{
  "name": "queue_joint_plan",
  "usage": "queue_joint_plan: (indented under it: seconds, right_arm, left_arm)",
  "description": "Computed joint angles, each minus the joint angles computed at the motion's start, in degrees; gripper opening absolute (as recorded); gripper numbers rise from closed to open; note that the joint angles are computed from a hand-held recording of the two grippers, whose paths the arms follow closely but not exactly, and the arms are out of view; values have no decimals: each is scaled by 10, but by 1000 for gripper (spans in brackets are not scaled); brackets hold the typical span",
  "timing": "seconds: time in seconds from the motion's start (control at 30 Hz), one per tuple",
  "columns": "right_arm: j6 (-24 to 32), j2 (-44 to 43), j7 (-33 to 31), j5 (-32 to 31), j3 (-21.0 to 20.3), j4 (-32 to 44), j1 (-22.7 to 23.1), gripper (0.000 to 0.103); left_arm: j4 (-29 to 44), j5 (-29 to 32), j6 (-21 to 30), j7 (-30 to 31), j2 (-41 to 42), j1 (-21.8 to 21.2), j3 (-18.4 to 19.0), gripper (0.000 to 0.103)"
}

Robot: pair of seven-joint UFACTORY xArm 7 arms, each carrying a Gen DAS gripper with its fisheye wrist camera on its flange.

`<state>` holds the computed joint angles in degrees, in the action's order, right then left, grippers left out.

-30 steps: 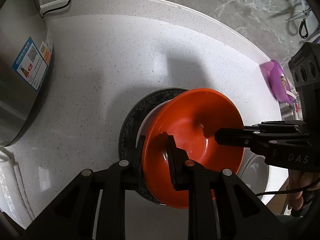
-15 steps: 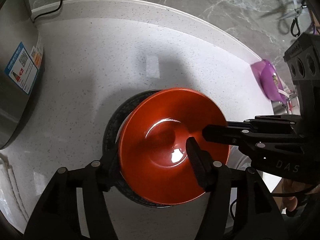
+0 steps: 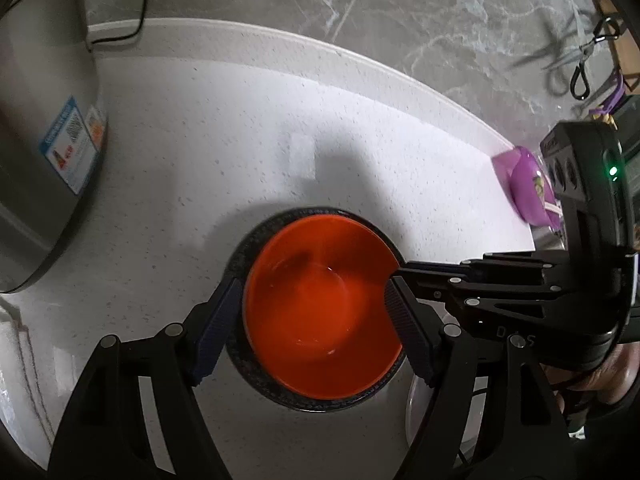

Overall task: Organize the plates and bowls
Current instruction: 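Lower the orange bowl into the white bowl and open both grippers, then close both grippers on the rim of the nested bowl stack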

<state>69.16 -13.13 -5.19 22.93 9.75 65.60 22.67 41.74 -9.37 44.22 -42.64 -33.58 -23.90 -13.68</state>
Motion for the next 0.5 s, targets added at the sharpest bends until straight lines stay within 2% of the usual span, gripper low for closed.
queue_joint_plan:
  seconds: [0.2, 0.27, 0.3, 0.33, 0.4, 0.43, 0.5]
  right_arm:
    - [0, -6, -1, 6, -3, -4, -1, 13]
    - [-1, -16, -9, 26, -11, -9, -2, 16]
    - [0, -24, -19, 42, -18, -13, -3, 26]
    - [-3, -36, -34, 64, -28, -20, -4, 43]
    - [-17, -57, -55, 89, -40, -35, -9, 64]
    - [-28, -71, -69, 101, -48, -47, -12, 70]
    - [-36, -82, -84, 113, -61, -58, -21, 73]
  left_arm:
    - [-12, 1, 10, -6, -29, 3, 4, 73]
    - [-28, -1, 18, -10, -59, 3, 5, 73]
    - [-36, -2, 20, -14, -73, 4, 5, 73]
    - [-49, -3, 25, -18, -94, 4, 5, 74]
    - [-75, 1, 48, -31, -148, 9, 3, 80]
    - [-86, 1, 61, -39, -172, 12, 1, 81]
    - [-118, -4, 85, -55, -225, 13, 4, 87]
